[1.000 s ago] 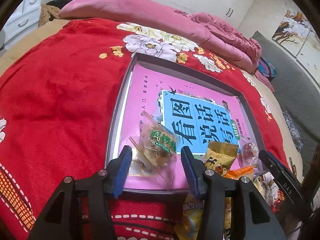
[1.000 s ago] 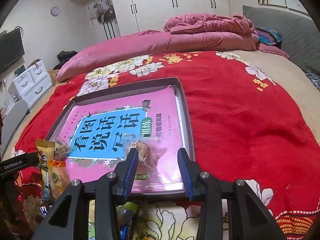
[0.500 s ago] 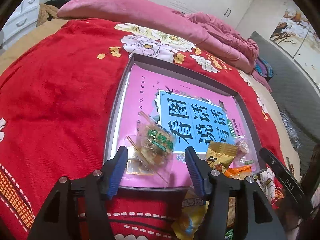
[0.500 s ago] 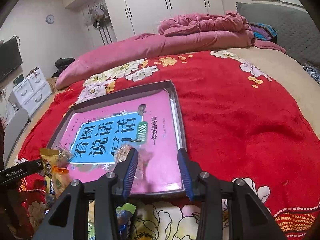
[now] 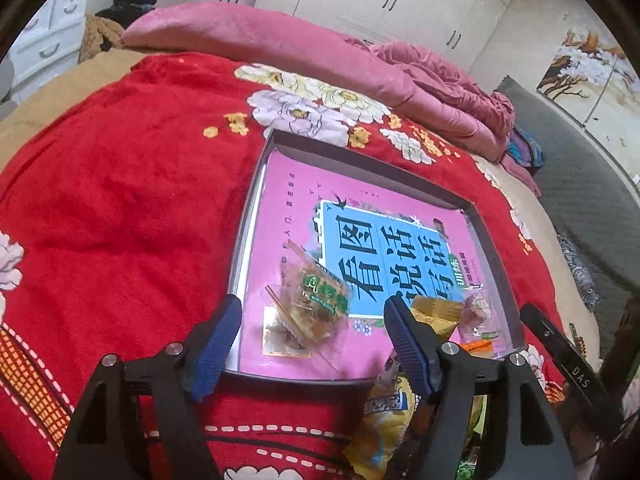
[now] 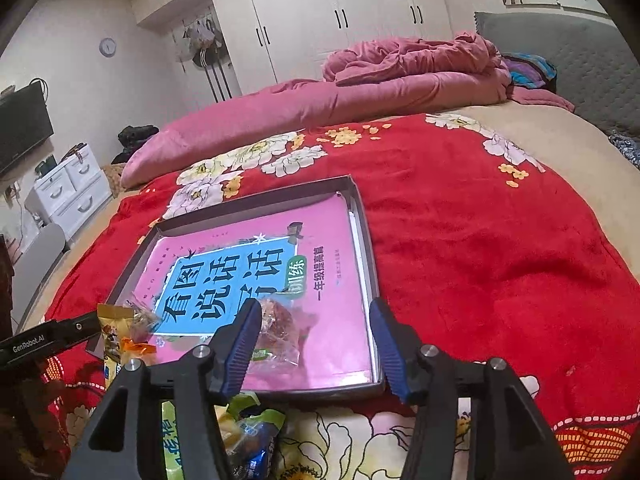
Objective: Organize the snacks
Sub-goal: 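Open left gripper releasing its bag in the tray while right gripper releases the cookie bag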
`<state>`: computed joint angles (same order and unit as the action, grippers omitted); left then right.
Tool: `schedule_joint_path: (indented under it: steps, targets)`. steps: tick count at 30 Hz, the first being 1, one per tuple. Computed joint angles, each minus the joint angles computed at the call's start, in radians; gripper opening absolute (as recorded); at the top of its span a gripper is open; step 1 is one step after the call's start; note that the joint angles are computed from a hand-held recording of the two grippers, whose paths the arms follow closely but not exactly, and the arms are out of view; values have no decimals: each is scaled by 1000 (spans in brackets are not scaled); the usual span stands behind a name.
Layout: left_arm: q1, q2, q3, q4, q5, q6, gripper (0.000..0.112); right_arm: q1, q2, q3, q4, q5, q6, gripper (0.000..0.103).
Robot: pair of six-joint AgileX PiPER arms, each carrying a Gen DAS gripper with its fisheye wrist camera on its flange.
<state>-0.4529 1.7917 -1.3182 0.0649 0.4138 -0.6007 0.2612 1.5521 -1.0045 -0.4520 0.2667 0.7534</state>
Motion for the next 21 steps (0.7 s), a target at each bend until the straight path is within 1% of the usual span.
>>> schedule_joint_path:
  steps: [2, 5, 9, 14, 18, 19, 21]
  targets:
    - [-11, -12, 8, 70, -5, -59, 78, 3, -5, 4, -10, -4, 9, 62]
    - [-17, -28, 24, 111, -21, -92, 78, 5, -13, 10, 2, -11, -5, 64]
    - [-14, -52, 48, 85, -41, -61, 78, 17, -24, 17, -12, -16, 1, 67]
    - [-17, -81, 72, 35, -48, -9, 79, 31, -44, 32, 11, -33, -29, 72]
    - [-23, -98, 88, 7, -49, 17, 79, 45, -81, 57, -13, -59, -3, 78]
    - [-27, -101, 90, 9, -45, 15, 79, 52, -86, 59, -45, -56, 26, 80]
    - [-37, -106, 92, 24, -42, 2, 79, 64, -90, 59, -58, -47, 32, 80]
